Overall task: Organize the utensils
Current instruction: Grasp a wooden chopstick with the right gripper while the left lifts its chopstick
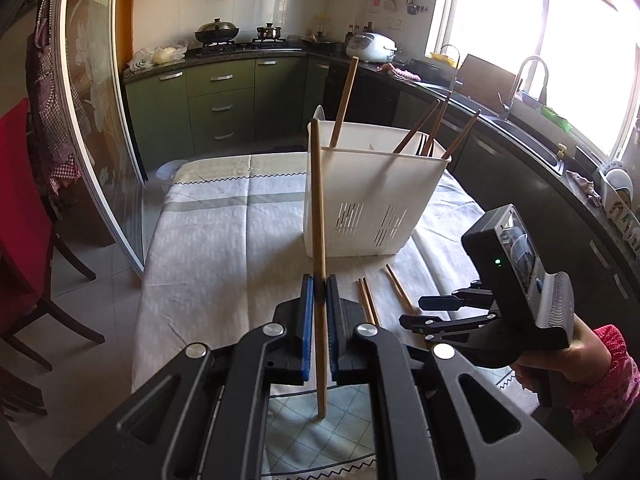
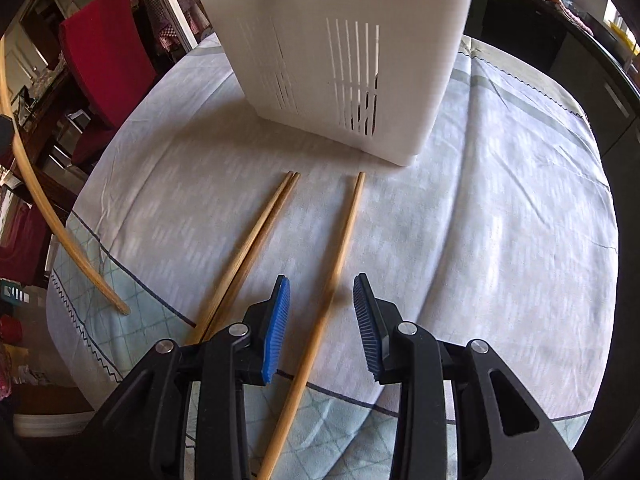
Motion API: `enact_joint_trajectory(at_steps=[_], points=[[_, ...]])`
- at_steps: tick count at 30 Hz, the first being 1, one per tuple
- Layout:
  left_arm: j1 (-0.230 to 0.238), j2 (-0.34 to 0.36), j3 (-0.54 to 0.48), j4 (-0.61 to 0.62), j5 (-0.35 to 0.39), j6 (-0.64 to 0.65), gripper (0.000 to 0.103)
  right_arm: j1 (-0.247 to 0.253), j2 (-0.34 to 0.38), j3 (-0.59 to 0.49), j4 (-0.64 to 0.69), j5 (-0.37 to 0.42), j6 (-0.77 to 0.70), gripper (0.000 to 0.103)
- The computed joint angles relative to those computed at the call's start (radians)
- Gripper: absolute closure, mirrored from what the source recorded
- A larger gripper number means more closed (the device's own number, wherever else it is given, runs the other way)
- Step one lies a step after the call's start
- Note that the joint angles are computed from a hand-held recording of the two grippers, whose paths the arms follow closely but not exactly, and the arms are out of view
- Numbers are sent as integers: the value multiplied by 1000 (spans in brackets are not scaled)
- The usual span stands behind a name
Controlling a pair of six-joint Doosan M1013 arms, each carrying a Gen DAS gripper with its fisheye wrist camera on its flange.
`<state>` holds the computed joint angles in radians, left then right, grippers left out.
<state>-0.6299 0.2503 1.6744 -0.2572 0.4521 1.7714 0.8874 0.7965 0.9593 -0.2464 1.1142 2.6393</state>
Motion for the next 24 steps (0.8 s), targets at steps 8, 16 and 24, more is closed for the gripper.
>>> enact_joint_trajectory(at_steps=[8, 16, 24], points=[[2, -19, 22, -38, -19, 51, 97, 2, 50, -88, -35, 92, -16, 85], [4, -21, 23, -38, -18, 52, 97, 5, 19, -45, -55, 31, 25, 96], [4, -23, 22, -41, -20, 62, 97, 46, -89, 55, -223, -63, 156, 96]])
